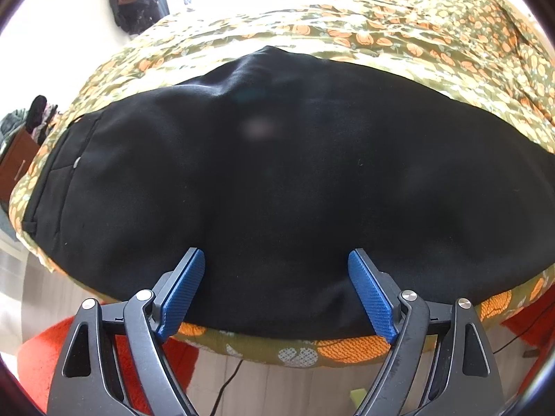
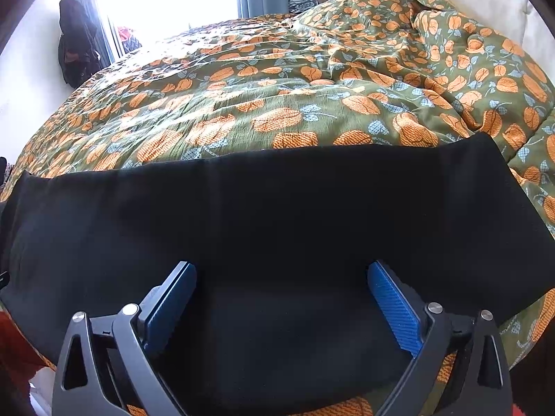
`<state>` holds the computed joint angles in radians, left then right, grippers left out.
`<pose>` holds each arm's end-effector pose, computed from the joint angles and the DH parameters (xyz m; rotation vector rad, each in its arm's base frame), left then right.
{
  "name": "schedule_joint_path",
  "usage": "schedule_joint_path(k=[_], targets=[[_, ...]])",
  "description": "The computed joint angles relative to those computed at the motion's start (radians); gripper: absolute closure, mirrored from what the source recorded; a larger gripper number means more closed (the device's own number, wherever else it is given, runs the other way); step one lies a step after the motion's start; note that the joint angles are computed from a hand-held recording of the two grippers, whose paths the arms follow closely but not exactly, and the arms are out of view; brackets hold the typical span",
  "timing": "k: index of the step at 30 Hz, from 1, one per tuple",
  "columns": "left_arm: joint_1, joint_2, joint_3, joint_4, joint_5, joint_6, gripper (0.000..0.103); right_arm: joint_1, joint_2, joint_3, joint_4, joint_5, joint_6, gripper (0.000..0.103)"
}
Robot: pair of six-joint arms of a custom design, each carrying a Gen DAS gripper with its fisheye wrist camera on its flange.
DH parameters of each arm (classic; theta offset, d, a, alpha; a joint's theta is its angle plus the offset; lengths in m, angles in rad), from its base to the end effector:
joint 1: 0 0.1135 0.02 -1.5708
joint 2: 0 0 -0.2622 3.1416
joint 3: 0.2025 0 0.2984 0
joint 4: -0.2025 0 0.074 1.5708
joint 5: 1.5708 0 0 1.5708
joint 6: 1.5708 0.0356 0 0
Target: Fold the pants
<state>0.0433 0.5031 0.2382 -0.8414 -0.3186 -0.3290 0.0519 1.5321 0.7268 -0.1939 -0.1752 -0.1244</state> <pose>0.1358 0.0170 0.1249 -0.5828 2.5565 0.3285 0.3139 0.0225 0.1146 -0.2909 2.5421 0.1972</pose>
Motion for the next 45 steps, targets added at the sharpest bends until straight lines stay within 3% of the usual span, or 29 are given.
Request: schedule_joint_path(k=[3,5,7,9,11,13,15,18,21,24,26,28,31,36,38,42,45], targets=[[0.046,-0.145,0.035,-0.101,0.026,0.009,0.018,0.002,-0.004,-0.005,0.006,0.001,0.001,0.004],[0.192,-0.151,0.074,-0.072,0.092,0.091,0.016,0.001,-0.008,-0.011,0.014,0.0,-0.002,0.004],[0.392,-0.05,0.113,0.012,0.198,0.18,0.008,0.0,-0.011,-0.017,0.022,-0.002,-0.004,0.004],[0.548,0.128,0.141,0.107,0.256,0.244,0.008,-0.002,-0.008,-0.013,0.018,-0.008,-0.007,0.003],[0.644,0.312,0.143,0.204,0.218,0.289,0.008,-0.006,-0.009,-0.011,0.014,-0.02,-0.007,0.002],[0.708,0.324,0.097,0.269,0.226,0.364,0.004,-0.009,-0.014,-0.013,0.014,-0.028,-0.01,0.002],[0.679,0.233,0.05,0.267,0.19,0.399,0.004,-0.016,-0.026,-0.017,0.006,-0.044,-0.026,0.002],[0.646,0.19,0.054,0.221,0.156,0.356,0.005,-0.052,-0.051,-0.01,-0.029,-0.109,-0.051,0.003],[0.63,0.077,0.056,0.132,0.205,0.297,0.01,-0.171,-0.11,-0.021,-0.012,-0.296,0.008,0.008],[0.514,-0.08,0.049,0.016,0.221,0.237,0.011,-0.369,-0.183,-0.051,0.086,-0.497,0.16,0.008],[0.341,-0.148,0.06,-0.05,0.174,0.166,0.011,-0.51,-0.158,-0.027,0.123,-0.628,0.269,0.008],[0.121,-0.129,0.088,-0.063,0.103,0.065,0.011,-0.609,-0.108,0.029,0.081,-0.694,0.322,0.008],[-0.176,0.035,0.149,0.026,0.05,-0.068,0.011,-0.688,-0.018,0.141,-0.103,-0.769,0.275,0.008],[-0.427,0.389,0.267,0.251,0.055,-0.151,0.011,-0.716,0.1,0.282,-0.487,-0.818,0.094,0.015],[-0.499,0.498,0.296,0.318,0.035,-0.157,0.011,-0.717,0.134,0.294,-0.536,-0.836,0.084,0.017],[-0.585,0.693,0.338,0.365,0.022,-0.191,0.013,-0.693,0.233,0.325,-0.514,-0.795,0.112,0.019],[-0.624,0.729,0.298,0.411,-0.011,-0.22,0.012,-0.662,0.289,0.349,-0.495,-0.773,0.115,0.021]])
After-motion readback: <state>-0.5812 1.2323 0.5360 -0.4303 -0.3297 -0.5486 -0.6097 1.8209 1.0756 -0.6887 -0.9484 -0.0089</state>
